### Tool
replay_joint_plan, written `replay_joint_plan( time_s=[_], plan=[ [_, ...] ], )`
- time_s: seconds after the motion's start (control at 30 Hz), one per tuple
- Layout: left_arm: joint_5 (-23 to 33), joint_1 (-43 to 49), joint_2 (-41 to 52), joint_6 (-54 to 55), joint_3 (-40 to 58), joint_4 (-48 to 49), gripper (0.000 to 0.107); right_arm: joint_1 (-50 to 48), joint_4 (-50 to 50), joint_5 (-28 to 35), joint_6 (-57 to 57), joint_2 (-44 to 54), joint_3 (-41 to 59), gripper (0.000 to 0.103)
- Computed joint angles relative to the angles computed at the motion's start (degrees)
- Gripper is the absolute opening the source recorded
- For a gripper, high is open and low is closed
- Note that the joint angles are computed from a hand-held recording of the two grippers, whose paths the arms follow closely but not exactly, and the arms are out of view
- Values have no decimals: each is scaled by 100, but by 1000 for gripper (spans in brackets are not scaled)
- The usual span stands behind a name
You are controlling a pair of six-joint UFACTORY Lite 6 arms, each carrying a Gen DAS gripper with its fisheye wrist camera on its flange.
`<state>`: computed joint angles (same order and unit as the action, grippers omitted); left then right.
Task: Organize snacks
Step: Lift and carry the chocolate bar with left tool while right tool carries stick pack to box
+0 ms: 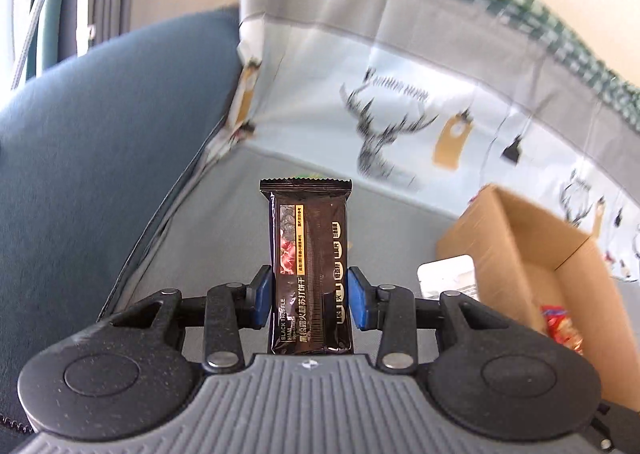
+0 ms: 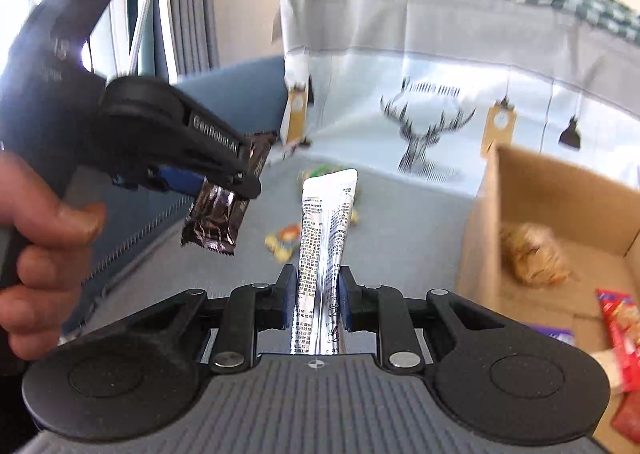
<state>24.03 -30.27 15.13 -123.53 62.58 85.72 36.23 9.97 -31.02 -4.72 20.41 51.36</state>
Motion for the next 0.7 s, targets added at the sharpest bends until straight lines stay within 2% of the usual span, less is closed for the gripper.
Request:
replay_joint_plan(
  time_s=[0.23,0.4,0.53,0.7],
  plan=[
    [249,-400,-116,-568,220,745,42,-679,-681,-77,625,-1252,-649,23],
    [279,-671,71,-933,551,1166,43,-1744,-1924,77,1666,-2030,-757,23],
    [299,-906,263,-1091,808,1446,43,-2713,-2858,-124,2230,-1949,-597,23],
    [176,-1049,534,-1211,1119,1671,43,-3453,-3172,-256,2779,-1413,-493,23]
  ],
)
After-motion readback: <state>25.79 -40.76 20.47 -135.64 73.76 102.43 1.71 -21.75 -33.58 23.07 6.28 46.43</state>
